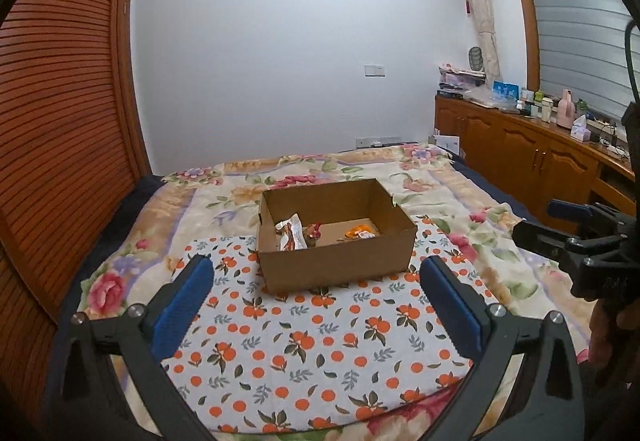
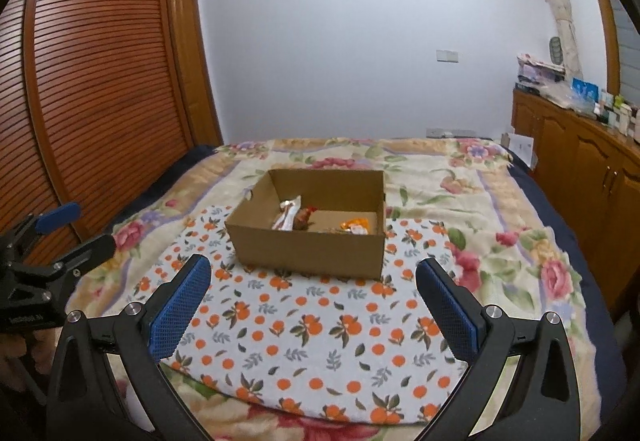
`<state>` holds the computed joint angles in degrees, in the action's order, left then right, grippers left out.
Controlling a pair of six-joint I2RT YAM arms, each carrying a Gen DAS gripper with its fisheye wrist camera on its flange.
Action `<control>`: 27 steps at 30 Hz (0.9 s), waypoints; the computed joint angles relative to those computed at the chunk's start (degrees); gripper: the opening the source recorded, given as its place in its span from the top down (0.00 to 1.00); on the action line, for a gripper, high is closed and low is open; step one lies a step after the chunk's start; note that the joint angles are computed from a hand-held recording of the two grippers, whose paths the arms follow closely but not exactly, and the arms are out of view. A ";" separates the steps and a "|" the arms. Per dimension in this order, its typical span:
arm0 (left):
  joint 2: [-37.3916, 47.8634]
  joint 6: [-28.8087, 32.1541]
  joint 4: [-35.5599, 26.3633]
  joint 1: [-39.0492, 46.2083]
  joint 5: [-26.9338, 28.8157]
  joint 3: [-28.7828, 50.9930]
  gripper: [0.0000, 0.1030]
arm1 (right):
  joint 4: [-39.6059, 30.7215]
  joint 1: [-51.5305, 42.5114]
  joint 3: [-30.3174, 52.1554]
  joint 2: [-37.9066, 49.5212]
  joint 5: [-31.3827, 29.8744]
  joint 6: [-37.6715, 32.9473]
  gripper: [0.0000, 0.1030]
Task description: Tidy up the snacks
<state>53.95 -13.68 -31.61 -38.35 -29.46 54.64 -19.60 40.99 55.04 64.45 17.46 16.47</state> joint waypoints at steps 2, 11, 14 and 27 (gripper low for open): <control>-1.23 -0.75 0.31 -0.72 -0.28 -1.79 0.00 | 1.01 0.15 -2.67 -1.57 0.65 0.01 0.00; -3.29 -2.31 2.11 -2.25 -3.61 -7.86 0.00 | 4.54 0.75 -11.73 -5.60 1.99 1.44 0.00; -3.36 -2.30 3.16 -1.33 -3.00 -9.27 0.00 | 6.44 1.27 -14.01 -6.63 3.21 1.90 0.00; -2.60 -1.13 8.42 1.80 -1.11 -14.40 0.00 | 15.02 -1.81 -19.59 -2.05 1.59 1.91 0.00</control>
<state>51.35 -14.81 -23.19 -36.55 -30.57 40.24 -4.58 39.18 35.46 62.40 19.05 18.39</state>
